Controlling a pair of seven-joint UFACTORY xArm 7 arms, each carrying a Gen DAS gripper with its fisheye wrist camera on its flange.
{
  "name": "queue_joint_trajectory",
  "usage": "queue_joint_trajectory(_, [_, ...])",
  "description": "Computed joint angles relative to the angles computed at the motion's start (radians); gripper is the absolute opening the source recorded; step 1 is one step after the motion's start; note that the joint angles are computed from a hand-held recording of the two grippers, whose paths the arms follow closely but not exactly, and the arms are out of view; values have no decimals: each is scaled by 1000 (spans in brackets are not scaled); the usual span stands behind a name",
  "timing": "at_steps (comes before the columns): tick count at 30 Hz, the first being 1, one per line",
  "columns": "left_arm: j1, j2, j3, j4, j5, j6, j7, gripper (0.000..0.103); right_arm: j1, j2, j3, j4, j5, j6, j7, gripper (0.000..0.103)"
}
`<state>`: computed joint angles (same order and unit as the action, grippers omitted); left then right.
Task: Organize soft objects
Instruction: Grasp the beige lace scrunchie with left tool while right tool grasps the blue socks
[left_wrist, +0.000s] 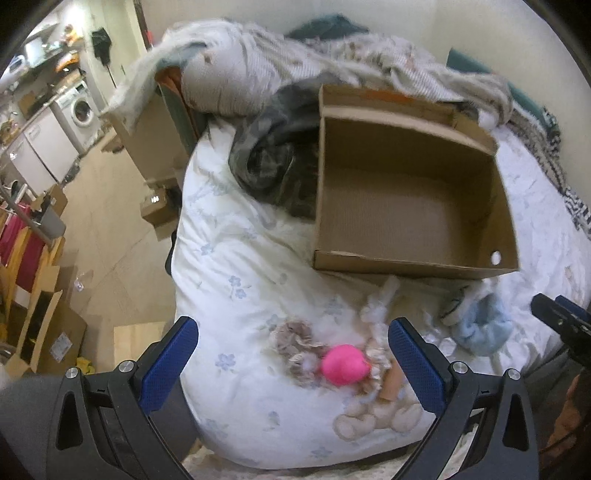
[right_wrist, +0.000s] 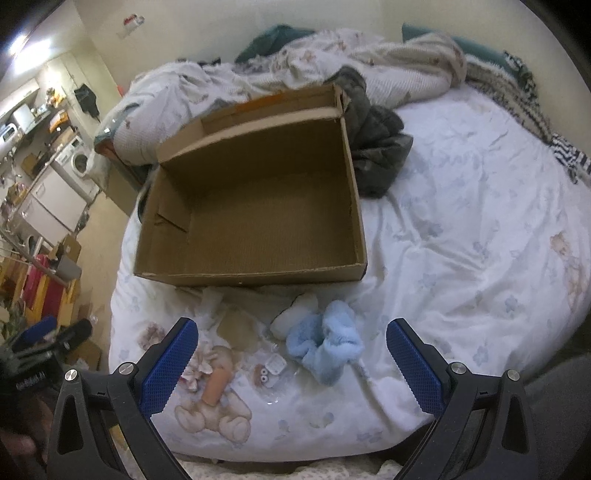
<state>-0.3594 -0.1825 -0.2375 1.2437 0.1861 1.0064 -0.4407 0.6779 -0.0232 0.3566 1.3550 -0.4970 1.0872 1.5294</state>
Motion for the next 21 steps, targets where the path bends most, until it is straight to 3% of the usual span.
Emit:
queue_joint_trajectory(4, [11,96,50,66,-153,95,74,103,-33,1,-34,-21,132,-24,-102,103])
queue_joint_trajectory(9, [26,207,69,103,-218,189,52,86,-74,-15,-55,-103,262,-88,-143,103])
queue_joint_trajectory(13, [25,250,70,94,-286,180,48,83,-100,-35,-63,-182,346,-152,-138,103])
queue_joint_trajectory(16, [12,289,67,103,-263,171,38,82,-114,-41,-66,-225,400,-188,-133,103])
queue_joint_trajectory(21, [6,306,68,87,-268,147,39,46,-127,-41,-69,-278,464,-282,-162,103])
